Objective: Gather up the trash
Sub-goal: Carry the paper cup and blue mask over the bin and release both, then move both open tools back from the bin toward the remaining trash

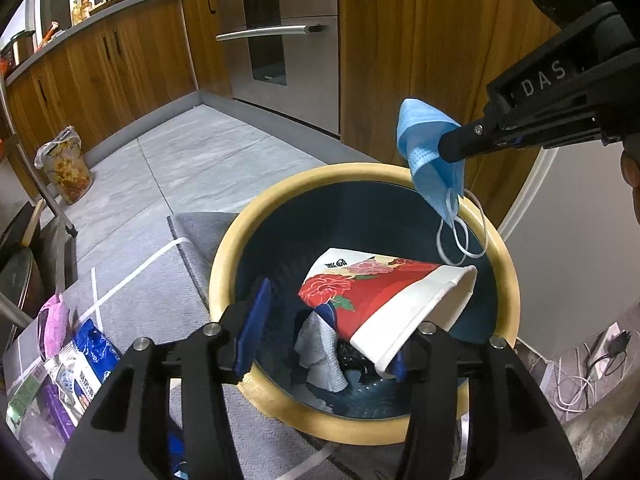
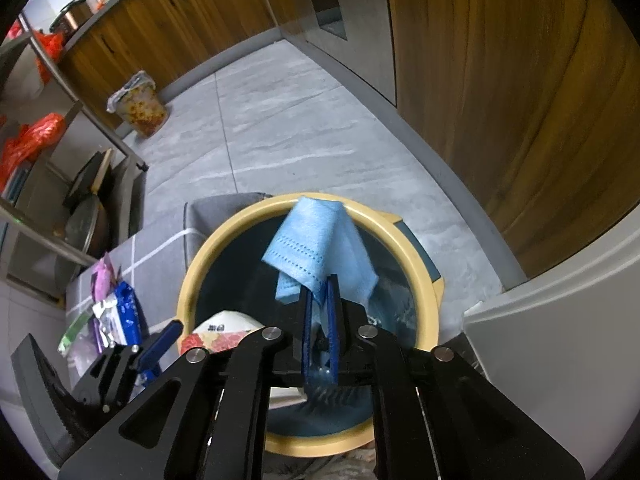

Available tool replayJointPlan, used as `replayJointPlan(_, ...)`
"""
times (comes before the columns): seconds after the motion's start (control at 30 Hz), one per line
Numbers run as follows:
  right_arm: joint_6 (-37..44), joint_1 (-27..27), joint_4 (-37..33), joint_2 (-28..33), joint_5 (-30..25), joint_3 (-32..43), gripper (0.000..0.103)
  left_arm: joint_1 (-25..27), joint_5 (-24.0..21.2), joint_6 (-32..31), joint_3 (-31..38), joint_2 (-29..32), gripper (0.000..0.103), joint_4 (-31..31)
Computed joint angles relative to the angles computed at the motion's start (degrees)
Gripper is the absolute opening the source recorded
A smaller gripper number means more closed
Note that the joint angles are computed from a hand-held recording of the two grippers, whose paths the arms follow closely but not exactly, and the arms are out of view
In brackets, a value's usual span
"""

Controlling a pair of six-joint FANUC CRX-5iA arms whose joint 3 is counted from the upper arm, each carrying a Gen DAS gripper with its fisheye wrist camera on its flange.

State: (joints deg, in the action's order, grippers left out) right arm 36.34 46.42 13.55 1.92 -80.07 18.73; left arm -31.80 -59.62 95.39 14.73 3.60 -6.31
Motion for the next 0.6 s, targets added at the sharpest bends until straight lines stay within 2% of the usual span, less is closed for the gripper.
replayJointPlan(0.07, 0.17, -0.08, -0.32, -0.05, 0.02, 0.03, 0.015, 0.01, -0.16, 0.08, 0.11, -0.04, 0.059, -0.06)
replayJointPlan(0.13, -0.11, 0.05, 0.09, -0.05, -0.13, 0.00, 0.020, -0.21, 0.45, 0.57, -0.21, -0.47, 0.077, -0.65)
replayJointPlan(0.2, -0.76, 0.08, 0.50, -0.28, 0.04, -0.27, 0.024, -0.43, 1.20, 1.38, -0.53, -0.93, 0.087, -1.33)
replayJointPlan(0.23, -1.01, -0.02, 0.46, -0.40, 0.18, -0.37, 0.025, -0.38, 1.55, 1.55, -0.67, -1.05, 0.089, -1.13)
replayJointPlan(0.3, -1.61, -0.23, 0.25, -0.69, 0.56, -0.63, 0.034, -0.08, 1.68, 1.74, -0.82, -1.07, 0.095, -0.48)
replayJointPlan(0.37, -2.06, -0.23, 0.39, -0.86, 0.88, -0.85, 0.039, -0.25, 1.59, 2.55, -0.82, -1.11, 0.097, -1.15)
replayJointPlan(0.43, -2.15, -0.24, 0.41, -0.94, 1.14, -0.92, 0.039, -0.22, 0.90, 2.78, -0.45, -0.75, 0.097, -1.26)
replayJointPlan(0.6, -2.37, -0.08, 0.56, -1.16, 1.74, -1.01, 0.052, 0.17, 0.31, 3.05, -0.46, -0.67, 0.097, -0.75)
